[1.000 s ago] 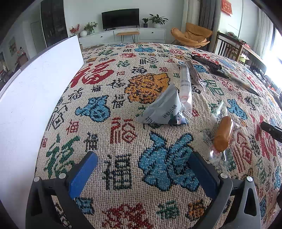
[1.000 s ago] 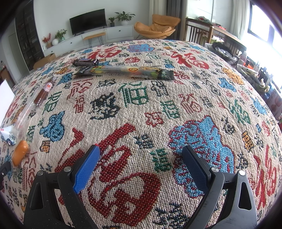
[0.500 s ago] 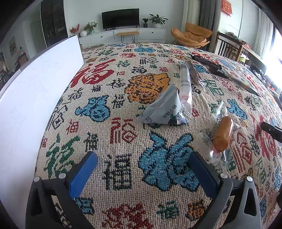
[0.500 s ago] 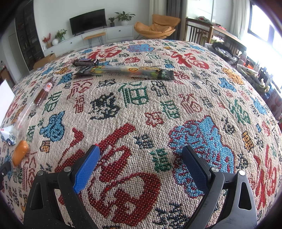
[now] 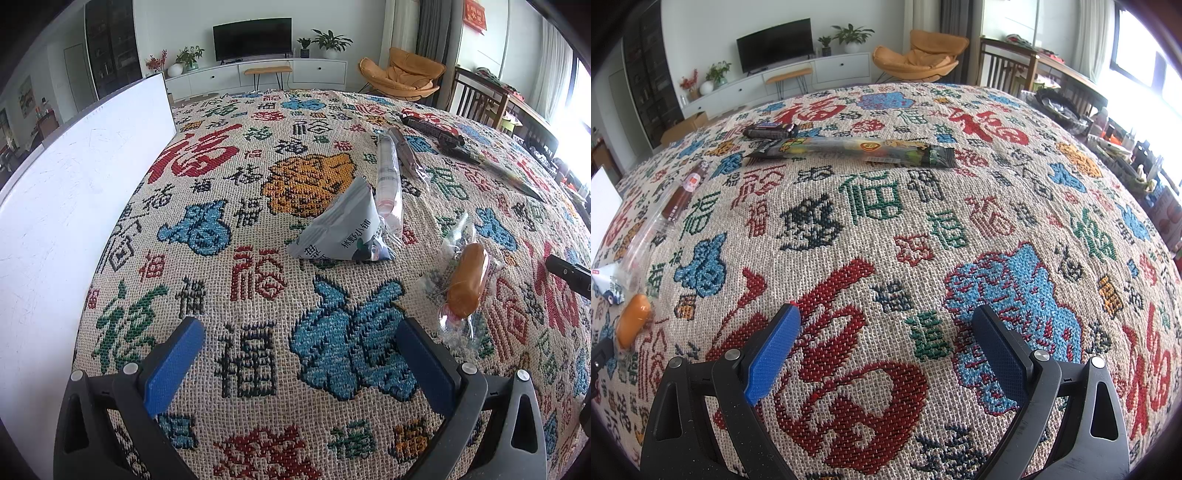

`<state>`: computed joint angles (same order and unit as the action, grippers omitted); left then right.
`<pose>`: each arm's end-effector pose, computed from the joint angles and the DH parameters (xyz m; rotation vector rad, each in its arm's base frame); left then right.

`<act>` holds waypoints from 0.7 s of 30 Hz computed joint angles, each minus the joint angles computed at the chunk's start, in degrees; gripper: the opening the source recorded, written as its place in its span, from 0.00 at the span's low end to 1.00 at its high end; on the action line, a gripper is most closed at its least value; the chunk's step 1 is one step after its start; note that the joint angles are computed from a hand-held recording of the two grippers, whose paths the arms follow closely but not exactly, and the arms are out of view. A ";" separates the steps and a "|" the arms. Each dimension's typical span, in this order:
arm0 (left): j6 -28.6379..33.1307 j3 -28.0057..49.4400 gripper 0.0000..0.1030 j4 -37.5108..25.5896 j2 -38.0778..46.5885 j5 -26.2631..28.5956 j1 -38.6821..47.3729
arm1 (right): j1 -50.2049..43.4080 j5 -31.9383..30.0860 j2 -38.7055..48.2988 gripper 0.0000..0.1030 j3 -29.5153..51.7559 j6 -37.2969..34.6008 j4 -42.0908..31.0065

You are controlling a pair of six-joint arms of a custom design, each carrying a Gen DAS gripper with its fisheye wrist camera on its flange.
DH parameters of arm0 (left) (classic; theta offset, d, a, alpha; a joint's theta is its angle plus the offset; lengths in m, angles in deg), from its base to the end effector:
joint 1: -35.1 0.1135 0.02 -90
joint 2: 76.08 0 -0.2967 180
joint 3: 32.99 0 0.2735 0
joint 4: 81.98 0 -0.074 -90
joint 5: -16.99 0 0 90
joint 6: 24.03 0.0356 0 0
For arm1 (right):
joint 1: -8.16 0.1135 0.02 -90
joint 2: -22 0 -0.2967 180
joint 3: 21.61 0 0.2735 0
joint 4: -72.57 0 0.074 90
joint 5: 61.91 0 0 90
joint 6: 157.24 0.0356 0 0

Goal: Organize snacks
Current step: 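Reach the left gripper toward the white snack packet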

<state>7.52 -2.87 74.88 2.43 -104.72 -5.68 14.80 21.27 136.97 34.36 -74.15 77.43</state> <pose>0.1452 -0.1005 0.1008 -0.5008 2.4659 0.1512 0.3473 0.0447 0.0594 -0.3444 2.4885 0.1478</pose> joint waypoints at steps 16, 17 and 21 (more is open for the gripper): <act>-0.03 -0.07 1.00 0.04 0.00 0.01 -0.04 | 0.03 0.03 0.00 0.93 0.01 0.02 0.00; -0.01 -0.03 1.00 0.07 0.08 0.01 -0.02 | 0.08 0.06 -0.02 0.93 -0.01 0.06 0.01; 1.19 -0.30 1.00 0.24 -0.44 0.83 -0.06 | 0.05 0.05 -0.01 0.93 0.00 0.04 0.00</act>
